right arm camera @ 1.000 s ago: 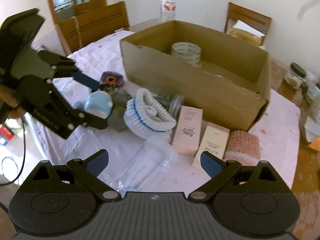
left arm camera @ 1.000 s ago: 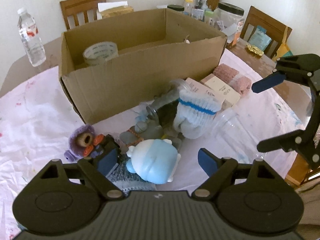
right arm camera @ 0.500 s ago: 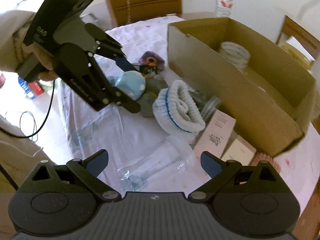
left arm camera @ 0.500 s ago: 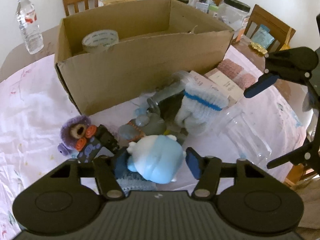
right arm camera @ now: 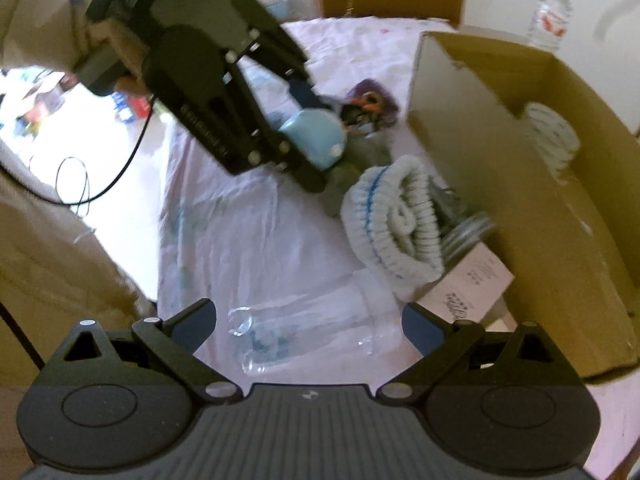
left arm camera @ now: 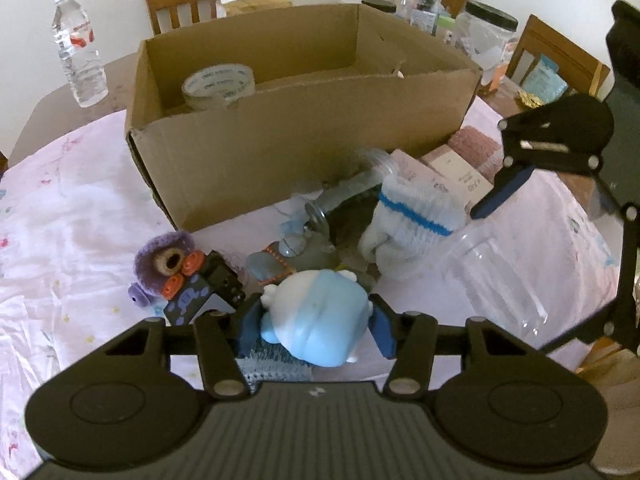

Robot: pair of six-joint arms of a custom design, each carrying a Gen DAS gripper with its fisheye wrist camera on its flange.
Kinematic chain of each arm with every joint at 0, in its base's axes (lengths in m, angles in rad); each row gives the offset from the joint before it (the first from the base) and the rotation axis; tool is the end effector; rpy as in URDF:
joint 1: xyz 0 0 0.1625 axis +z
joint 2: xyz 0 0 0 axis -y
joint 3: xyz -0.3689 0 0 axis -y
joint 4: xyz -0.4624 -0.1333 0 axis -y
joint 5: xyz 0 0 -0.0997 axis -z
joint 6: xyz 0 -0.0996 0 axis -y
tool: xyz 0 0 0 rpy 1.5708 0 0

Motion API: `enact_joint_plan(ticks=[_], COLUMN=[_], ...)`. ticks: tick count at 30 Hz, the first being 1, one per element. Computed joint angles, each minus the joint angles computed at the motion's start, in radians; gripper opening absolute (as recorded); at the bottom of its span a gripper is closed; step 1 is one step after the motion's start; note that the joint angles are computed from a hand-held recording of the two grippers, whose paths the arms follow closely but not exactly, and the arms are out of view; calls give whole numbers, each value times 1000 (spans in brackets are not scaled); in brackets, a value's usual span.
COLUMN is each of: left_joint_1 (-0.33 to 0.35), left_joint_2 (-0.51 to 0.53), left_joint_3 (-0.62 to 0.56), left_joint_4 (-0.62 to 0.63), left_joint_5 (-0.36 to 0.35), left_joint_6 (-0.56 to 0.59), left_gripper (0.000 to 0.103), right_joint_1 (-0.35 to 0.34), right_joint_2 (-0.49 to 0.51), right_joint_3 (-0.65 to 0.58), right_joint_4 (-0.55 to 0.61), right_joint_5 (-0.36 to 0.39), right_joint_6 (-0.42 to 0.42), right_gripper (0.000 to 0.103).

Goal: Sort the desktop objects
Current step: 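Grasp the light blue plush toy with the left gripper while the right gripper grasps the clear plastic jar, then lift the blue plush toy with the left gripper while the right gripper carries the clear jar toward the box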

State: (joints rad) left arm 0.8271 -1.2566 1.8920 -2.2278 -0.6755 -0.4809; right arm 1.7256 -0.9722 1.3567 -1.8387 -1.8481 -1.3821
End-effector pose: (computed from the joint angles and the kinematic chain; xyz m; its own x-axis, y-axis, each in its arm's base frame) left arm -0.2422 -0.5750 0.1788 -0.7312 0.0239 -0.6817 0.3819 0.8424 -0.3801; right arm 0.2165 -0.6994 0.1871 -0.0269 -0.9976 -0.0633 -0.9573 0.0075 0.2889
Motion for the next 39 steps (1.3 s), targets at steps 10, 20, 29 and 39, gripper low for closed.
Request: enact_joint_plan(ticks=[10,20,29,39], left_joint_1=[-18,-44,-74,-86], left_joint_2=[0,-24,-40,-19], left_joint_3=[3,0,-13,-38], left_joint_4=[13,13,34,-58], left_joint_5=[39,73,87,83], left_joint_6=[-30,-11,31,136], left_gripper=[53,52,52,52], right_joint_1=[4,9,20,36], right_joint_2=[5,-26,-53,-90], right_joint_3=[19,77,77,87], right_joint_4=[-9,-116,-123,-172], right_joint_5=[-57,-64,-46,-16], right_joint_6=[-132,-169,-130,-86], right_gripper=[102,94,94,94])
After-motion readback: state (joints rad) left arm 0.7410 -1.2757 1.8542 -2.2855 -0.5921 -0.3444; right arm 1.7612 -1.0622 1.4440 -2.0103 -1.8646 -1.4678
